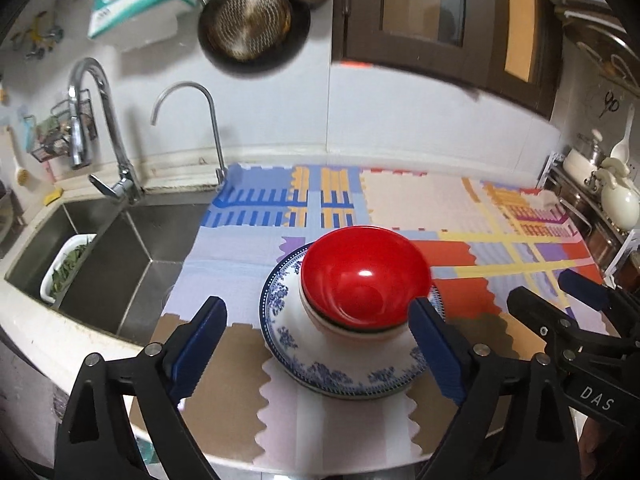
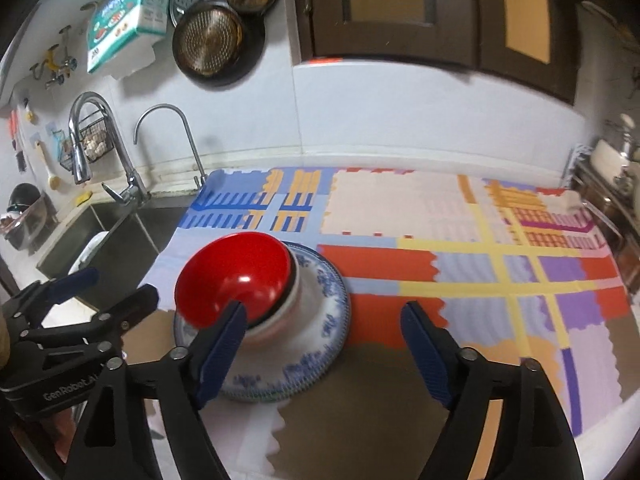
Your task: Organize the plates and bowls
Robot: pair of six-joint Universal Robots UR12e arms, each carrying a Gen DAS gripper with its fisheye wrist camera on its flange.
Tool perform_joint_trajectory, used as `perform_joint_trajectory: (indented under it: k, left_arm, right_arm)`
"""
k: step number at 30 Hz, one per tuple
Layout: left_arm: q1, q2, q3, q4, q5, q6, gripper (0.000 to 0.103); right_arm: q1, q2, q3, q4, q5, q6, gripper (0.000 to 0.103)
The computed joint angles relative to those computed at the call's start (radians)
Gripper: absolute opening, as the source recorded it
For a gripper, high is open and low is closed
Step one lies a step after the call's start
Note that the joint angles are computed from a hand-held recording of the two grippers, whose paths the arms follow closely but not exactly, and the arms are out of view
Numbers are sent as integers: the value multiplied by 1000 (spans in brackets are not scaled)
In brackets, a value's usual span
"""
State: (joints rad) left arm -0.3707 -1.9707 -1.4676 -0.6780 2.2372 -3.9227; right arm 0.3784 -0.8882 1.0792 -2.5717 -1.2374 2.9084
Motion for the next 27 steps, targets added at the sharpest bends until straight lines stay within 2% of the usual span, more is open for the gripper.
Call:
perform_joint_trajectory:
  k: [12,20,27]
  left_arm:
    - [-135,31,-51,51,194,-24,103]
    - [-204,42,-50,26,272,-60,103]
    - [-244,42,-42,2,324,-79,103]
  right_arm:
    - [-50,-187,326,-274,-6,33,88]
    - [-88,-291,476,-358,38,34,88]
    - [-110,-340,543,-411,67,36,88]
